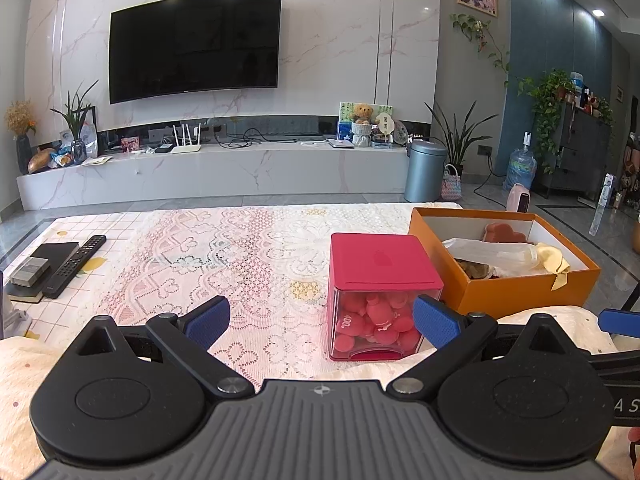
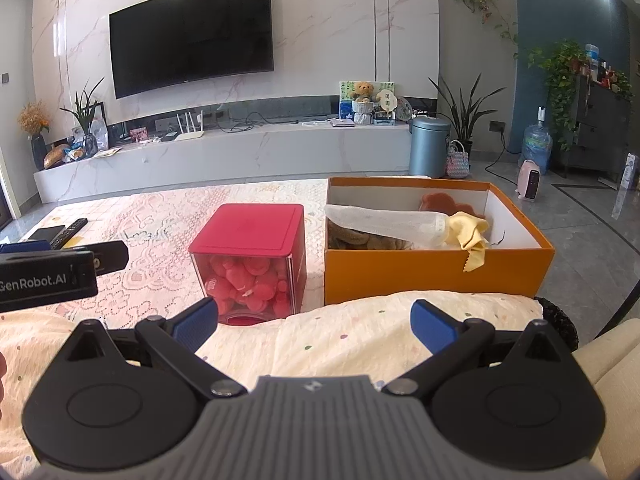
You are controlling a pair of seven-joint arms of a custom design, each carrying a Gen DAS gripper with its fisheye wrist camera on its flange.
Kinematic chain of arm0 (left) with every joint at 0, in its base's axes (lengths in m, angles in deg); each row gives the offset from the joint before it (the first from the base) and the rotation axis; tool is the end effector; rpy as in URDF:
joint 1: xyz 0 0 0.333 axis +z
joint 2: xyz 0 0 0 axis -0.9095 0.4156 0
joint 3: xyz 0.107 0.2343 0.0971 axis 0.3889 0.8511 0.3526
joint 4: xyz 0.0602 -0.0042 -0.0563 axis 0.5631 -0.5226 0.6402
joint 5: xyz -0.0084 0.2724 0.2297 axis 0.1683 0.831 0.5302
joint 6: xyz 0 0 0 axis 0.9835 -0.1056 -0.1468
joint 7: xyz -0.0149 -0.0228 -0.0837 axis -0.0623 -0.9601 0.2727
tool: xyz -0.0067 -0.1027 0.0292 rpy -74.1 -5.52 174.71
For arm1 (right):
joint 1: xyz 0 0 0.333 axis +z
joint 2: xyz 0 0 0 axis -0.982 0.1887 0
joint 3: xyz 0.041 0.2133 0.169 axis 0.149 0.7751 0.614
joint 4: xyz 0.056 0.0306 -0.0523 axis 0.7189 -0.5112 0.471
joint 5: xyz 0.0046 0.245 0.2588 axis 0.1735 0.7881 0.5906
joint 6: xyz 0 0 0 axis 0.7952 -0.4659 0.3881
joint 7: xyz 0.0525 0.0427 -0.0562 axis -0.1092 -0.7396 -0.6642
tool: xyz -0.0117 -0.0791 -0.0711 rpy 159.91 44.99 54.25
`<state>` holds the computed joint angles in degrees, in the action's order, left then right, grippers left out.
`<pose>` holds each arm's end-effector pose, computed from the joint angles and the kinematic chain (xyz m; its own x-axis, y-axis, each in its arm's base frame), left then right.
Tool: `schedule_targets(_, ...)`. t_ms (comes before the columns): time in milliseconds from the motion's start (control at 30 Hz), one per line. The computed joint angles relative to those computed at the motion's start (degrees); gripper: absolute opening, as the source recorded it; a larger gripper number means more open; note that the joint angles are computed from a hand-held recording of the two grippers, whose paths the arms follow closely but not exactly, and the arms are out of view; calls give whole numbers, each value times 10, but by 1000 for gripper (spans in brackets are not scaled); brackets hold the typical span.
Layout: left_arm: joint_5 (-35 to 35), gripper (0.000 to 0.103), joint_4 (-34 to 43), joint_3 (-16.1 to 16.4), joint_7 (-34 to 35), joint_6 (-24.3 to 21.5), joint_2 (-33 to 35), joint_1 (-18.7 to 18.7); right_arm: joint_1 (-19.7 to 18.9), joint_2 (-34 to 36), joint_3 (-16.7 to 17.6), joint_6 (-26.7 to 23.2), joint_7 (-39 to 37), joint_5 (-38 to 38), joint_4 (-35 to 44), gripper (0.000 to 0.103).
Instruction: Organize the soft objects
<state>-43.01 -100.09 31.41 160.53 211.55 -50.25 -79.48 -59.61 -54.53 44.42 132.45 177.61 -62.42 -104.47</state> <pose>0.5975 -0.2776 0.5954 -0.3519 -0.9350 0.0449 -0.4670 0.1338 -0.8741 0.4996 0.2551 0.5702 -0.2537 -0.9666 -0.0364 -0.5184 0.1676 -0.8386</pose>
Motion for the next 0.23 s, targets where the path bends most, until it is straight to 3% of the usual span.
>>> schedule_targets(233,-1,103,-5,3,-2,4,-1,3,2,8,-3,4,-16,12,6,100)
